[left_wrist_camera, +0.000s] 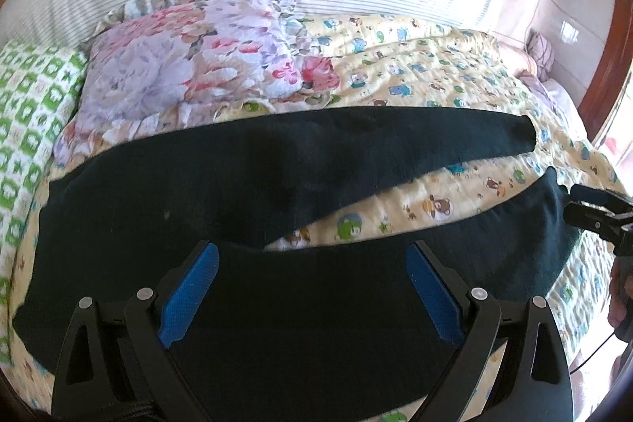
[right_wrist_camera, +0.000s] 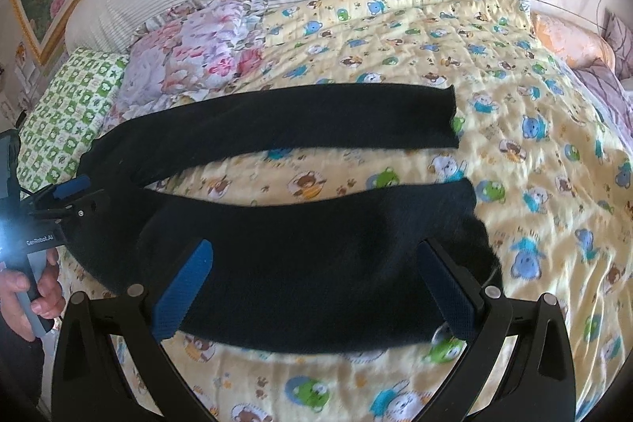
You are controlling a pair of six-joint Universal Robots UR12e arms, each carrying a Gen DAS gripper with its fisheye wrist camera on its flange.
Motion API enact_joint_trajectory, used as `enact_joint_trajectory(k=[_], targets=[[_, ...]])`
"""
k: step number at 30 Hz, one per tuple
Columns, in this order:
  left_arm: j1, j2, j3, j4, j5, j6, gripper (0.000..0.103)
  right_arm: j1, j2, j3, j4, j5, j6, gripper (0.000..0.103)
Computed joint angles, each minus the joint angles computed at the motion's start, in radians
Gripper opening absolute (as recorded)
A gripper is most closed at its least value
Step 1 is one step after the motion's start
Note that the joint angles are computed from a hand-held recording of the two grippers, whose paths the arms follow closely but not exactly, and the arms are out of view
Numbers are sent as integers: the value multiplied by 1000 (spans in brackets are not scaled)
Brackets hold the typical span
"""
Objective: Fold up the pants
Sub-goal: 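Grasp the waistband with both grippers and lift it up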
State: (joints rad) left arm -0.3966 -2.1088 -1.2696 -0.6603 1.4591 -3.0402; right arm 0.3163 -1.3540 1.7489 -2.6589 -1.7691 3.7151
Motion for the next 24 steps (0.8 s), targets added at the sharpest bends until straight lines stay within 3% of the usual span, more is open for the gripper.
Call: enact_joint_trajectory(k=[6,11,15,20,24], targets=[[-3,-48,90,-34,-11,68,96,-28,9,-24,25,-4,-27,103],[-3,-115,218,-116,-31,141,96,-75,9,-47,43,7,-34,102],[-1,-172,320,-183,-63,202,96,-129,10,-63,64,78,-15,92],[2,-270,489,-333,-135,312,96,-186,31,-89,130,142,10,82],[-3,-371,662,-465,-135,378,96,-218,54,-113,165,199,-21,77]])
